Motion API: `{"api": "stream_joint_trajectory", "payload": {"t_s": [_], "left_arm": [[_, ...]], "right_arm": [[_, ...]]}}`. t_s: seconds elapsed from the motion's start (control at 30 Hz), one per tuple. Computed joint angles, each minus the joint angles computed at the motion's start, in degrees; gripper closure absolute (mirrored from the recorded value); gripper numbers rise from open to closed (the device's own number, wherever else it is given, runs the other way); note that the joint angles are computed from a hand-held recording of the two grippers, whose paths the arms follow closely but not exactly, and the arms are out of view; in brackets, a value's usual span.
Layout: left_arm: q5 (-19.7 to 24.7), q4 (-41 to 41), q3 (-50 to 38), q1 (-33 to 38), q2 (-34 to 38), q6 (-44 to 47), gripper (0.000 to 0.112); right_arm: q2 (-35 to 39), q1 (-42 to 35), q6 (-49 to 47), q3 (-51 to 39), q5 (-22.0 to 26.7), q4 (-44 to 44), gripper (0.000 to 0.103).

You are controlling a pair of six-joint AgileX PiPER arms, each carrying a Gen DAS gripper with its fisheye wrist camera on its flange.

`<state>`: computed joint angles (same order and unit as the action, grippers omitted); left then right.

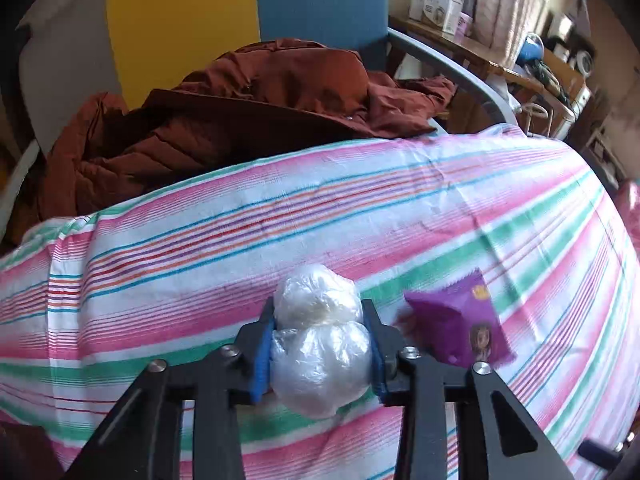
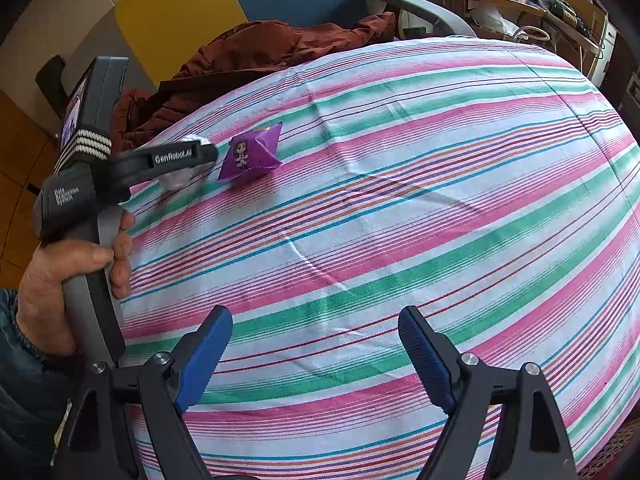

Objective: Organize objects
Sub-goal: 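Grasp the plastic-wrapped cotton ball with left tool while right tool grasps the purple packet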

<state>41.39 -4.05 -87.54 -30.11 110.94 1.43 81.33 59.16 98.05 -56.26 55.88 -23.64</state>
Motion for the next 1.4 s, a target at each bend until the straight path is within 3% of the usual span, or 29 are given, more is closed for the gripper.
{"api": "stream_joint_trajectory", "payload": {"t_s": [0.2, 0.53, 0.8, 1.13, 1.2, 1.27, 1.4], "left_arm": [[-4.77, -1.13, 14.89, 1.18, -10.28, 0.03, 0.075], [-8.58, -3.14, 39.73, 0.86, -31.52, -1.90, 0.075], [-9.15, -6.23, 42.90, 1.61, -34.31, 3.21, 0.075], [-8.93, -16.63, 43.80, 5.88, -34.25, 12.90, 0.074], [-8.89, -17.06, 43.82, 6.09, -34.25, 13.31, 0.073], [-8.60, -18.08, 43.82, 6.51, -34.26, 14.14, 0.073], [-9.07, -18.97, 44.17, 6.56, -34.36, 15.08, 0.073]], "right_arm": [[-0.23, 0.61, 0.92, -0.37, 1.79, -1.19, 0.016], [0.57, 1.34, 1.30, -1.99, 4.75, -1.34, 0.016], [4.82, -5.39, -11.64, -10.54, 4.52, -0.93, 0.018], [21.50, -20.30, -29.30, -23.45, -1.41, 5.12, 0.021], [23.22, -21.65, -30.92, -23.96, -2.97, 6.35, 0.032], [24.99, -21.06, -31.35, -25.47, -0.79, 4.61, 0.058], [21.47, -17.73, -32.77, -22.37, -0.70, 4.63, 0.064]]}}
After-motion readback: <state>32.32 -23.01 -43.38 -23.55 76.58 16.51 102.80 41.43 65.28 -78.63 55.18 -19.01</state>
